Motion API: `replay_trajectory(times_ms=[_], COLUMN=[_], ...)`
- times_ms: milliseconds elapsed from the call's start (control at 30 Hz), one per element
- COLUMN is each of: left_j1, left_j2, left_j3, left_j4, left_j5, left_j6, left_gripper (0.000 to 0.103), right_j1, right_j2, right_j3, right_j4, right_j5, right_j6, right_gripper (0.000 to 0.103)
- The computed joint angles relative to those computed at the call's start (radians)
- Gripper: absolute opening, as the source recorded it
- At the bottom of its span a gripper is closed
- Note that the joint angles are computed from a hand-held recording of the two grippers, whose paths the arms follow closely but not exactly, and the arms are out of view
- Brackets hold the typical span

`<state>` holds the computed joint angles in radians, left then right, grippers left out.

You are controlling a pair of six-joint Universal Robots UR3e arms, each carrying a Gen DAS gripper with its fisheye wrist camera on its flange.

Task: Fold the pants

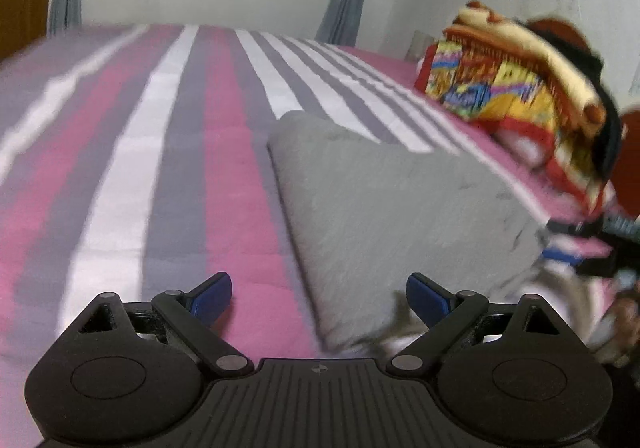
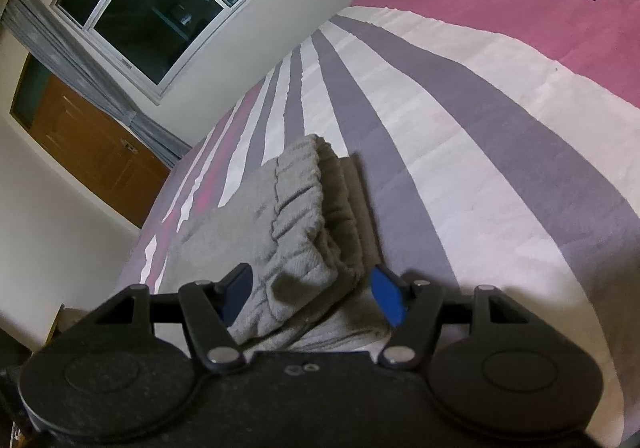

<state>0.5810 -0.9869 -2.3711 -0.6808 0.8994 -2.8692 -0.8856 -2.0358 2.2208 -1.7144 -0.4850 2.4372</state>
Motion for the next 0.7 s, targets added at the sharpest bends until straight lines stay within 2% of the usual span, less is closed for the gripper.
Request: replay_trajectory(times_ms=[100, 233, 300, 333, 400, 533, 600, 700], left_j1=[0.073, 0.088, 0.080, 0.078, 0.067, 0.067, 0.062, 0.040], left_j2=[-0.110, -0.302, -0.393, -0.429, -0.509, -0.634, -0.686, -0.772], left_j3=[0.035, 0.085, 0.108, 0.112, 0.123, 0.165, 0.204, 0.272], left_j4=[-0.078, -0.092, -0.084, -0.094, -0.077, -0.157, -0.211, -0.245], left_j5=[-0.156, -0.267, -0.302, -0.321, -0.344, -0.431, -0.455, -0.463], left_j6=[0.006, 0.010, 0.010, 0.022, 0.024, 0.144, 0.200, 0.245], left_gripper=[0.093, 0.093, 0.083, 0.071, 0.070, 0.070, 0.067, 0.053], right_j1=[0.003, 0.019, 0.028, 0.035, 0.058, 0.097, 0.107, 0.124], right_j2=[0.060, 0.154, 0.205, 0.241, 0.321, 0.491, 0.571, 0.681], right_j3=[-0.029, -0.092, -0.127, -0.154, -0.214, -0.353, -0.436, -0.557], right_j4=[-0.006, 0.017, 0.037, 0.060, 0.106, 0.215, 0.314, 0.426], right_j5=[0.010, 0.012, 0.013, 0.014, 0.010, 0.002, 0.005, 0.011], right_j6=[-0.004, -0.046, -0.074, -0.093, -0.127, -0.209, -0.285, -0.364], right_gripper=[0.066, 0.065, 0.065, 0.065, 0.064, 0.065, 0.066, 0.063])
